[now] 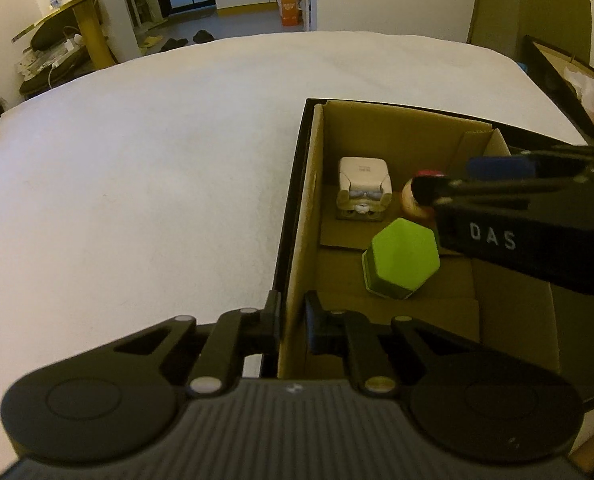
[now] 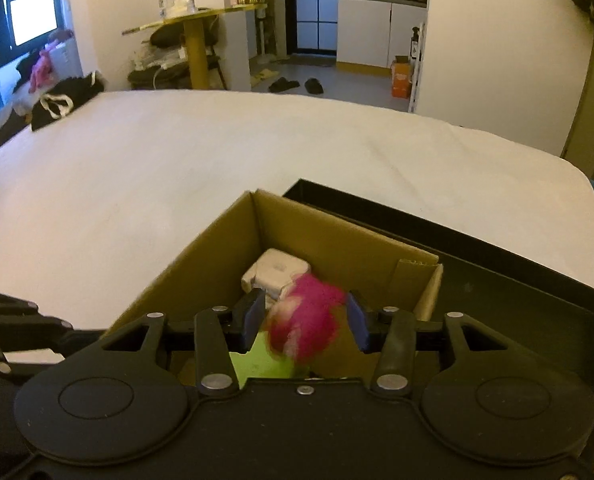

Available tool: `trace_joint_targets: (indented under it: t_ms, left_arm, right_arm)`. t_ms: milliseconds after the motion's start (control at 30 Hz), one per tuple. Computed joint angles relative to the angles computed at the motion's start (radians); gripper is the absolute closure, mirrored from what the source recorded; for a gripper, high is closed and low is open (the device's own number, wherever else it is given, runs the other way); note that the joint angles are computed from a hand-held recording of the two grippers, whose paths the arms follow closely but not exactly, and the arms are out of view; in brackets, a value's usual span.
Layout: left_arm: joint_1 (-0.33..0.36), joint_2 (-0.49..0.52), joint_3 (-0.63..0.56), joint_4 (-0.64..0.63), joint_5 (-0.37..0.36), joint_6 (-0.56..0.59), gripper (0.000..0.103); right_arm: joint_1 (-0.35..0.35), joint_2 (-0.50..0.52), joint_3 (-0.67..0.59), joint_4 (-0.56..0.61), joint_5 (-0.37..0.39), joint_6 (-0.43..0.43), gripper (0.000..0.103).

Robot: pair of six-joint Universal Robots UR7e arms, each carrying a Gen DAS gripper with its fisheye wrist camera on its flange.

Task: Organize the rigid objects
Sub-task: 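Lift the pink figure with the right gripper and carry it over the box, then open the right gripper to drop the pink figure into the box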

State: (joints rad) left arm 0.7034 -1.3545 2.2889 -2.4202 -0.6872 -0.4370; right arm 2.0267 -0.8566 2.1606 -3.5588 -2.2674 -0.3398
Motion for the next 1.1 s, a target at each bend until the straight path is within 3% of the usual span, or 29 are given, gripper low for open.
trace_joint_targets:
  t_ms: [367,533,667,900,1000,1100]
  left_arm:
    - [-0.005,-0.004,-0.009,0.022,0.003,-0.018,0.092]
    - [-0.017,0.002,-0.014,0.057,0.02,-0.039,0.092]
    - [-0.028,0.013,-0.036,0.126,0.038,-0.066,0.091]
    - [-0.048,0.03,-0.072,0.244,0.076,-0.113,0.087]
    - [-0.056,0.053,-0.101,0.328,0.1,-0.166,0.082]
    - [-0.072,0.077,-0.121,0.4,0.151,-0.223,0.068]
  right_arm:
    - [0.028,-0.062,0.029,0.045,-0.068,0.065,0.054]
    - [0.031,-0.077,0.043,0.019,-0.12,0.075,0.05]
    - [0.032,-0.062,0.044,-0.015,-0.185,0.107,0.039]
    - [0.007,-0.049,0.063,-0.1,-0.235,0.127,0.038]
    - [-0.01,-0.047,0.071,-0.109,-0.271,0.154,0.038]
    - [-0.03,-0.045,0.084,-0.132,-0.301,0.163,0.039]
